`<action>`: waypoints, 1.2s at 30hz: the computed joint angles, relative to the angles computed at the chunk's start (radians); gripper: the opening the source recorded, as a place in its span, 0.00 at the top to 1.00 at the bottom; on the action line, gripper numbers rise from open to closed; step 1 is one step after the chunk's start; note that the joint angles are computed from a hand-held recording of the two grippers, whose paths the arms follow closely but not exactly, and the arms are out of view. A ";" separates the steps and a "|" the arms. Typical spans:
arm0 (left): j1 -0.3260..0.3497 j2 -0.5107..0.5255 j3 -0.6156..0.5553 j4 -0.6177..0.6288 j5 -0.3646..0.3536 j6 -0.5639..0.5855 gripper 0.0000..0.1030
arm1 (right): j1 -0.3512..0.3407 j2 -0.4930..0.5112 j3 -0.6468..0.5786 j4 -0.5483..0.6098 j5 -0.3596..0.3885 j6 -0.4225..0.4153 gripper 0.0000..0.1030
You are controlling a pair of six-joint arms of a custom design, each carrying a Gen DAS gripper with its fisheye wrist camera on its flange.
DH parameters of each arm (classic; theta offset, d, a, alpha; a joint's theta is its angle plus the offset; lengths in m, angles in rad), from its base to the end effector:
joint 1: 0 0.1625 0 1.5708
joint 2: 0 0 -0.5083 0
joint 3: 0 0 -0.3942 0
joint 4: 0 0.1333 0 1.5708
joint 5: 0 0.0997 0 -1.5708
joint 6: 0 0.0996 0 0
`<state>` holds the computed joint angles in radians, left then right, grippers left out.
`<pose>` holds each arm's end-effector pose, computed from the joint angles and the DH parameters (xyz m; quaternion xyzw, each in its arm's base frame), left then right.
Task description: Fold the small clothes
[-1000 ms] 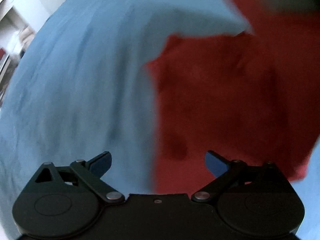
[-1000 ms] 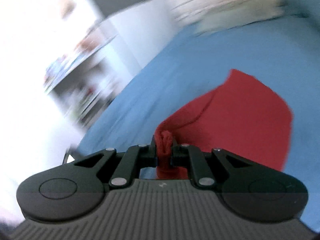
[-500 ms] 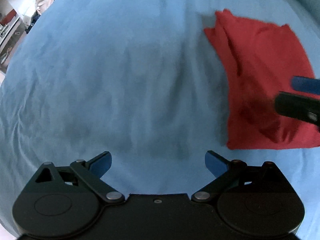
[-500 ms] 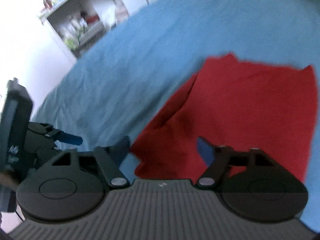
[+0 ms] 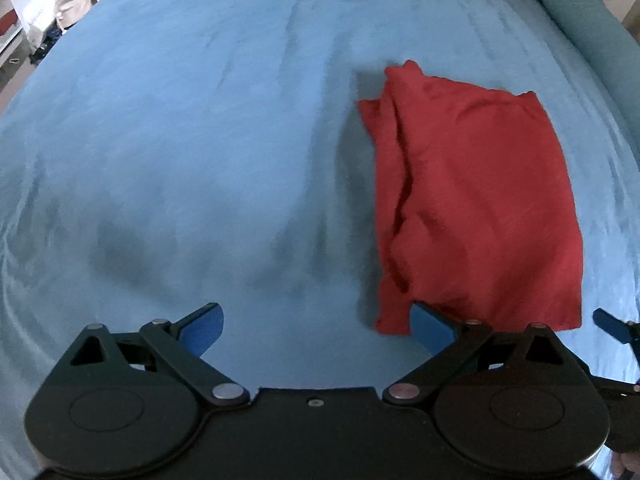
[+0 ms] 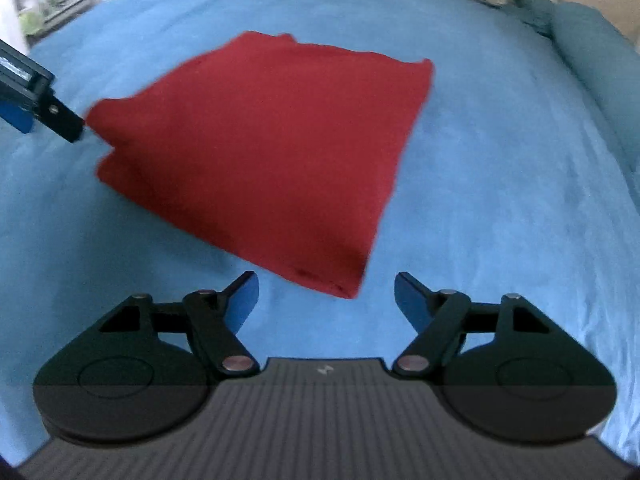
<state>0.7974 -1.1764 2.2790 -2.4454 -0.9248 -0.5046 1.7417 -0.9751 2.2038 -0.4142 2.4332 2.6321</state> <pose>-0.1777 -0.4587 0.1800 0.1620 0.9288 -0.1015 0.3175 0.1230 -0.3739 0.0963 0.1362 -0.8474 0.2652 0.4394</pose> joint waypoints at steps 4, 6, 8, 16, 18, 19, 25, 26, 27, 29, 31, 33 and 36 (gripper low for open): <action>-0.002 0.000 0.000 0.001 -0.004 -0.005 0.02 | -0.019 -0.006 0.000 -0.028 0.011 0.021 0.37; -0.011 -0.002 0.001 0.006 -0.005 -0.015 0.02 | -0.016 -0.003 -0.002 -0.043 0.007 0.009 0.42; -0.014 0.001 0.000 0.008 -0.004 -0.017 0.02 | -0.021 -0.014 0.010 -0.075 -0.012 -0.030 0.46; -0.020 0.001 -0.002 0.006 -0.006 -0.025 0.02 | -0.023 -0.086 0.059 -0.133 -0.042 -0.017 0.79; -0.020 0.008 0.000 0.001 -0.004 -0.017 0.02 | -0.049 -0.092 0.063 -0.103 -0.059 0.030 0.80; -0.020 0.011 0.004 0.000 -0.003 -0.015 0.02 | -0.062 -0.089 0.064 -0.099 -0.061 0.042 0.80; -0.011 0.068 0.021 -0.042 0.018 0.024 0.02 | -0.122 -0.090 0.070 -0.056 -0.136 0.070 0.77; -0.009 0.082 0.019 -0.029 0.030 0.027 0.02 | -0.126 -0.102 0.069 -0.028 -0.148 0.095 0.76; -0.005 0.100 0.016 -0.008 0.049 0.033 0.01 | -0.129 -0.112 0.067 -0.009 -0.158 0.111 0.67; 0.006 0.132 0.006 0.044 0.070 0.023 0.00 | -0.127 -0.147 0.088 -0.007 -0.178 0.126 0.43; 0.014 0.136 0.010 0.027 0.068 0.027 0.00 | -0.122 -0.179 0.113 -0.034 -0.192 0.115 0.31; 0.008 0.126 -0.006 0.069 0.063 0.011 0.00 | -0.120 -0.209 0.114 -0.004 -0.205 0.141 0.30; -0.025 0.096 -0.016 0.099 0.075 0.024 0.01 | -0.116 -0.243 0.087 0.084 -0.238 0.203 0.13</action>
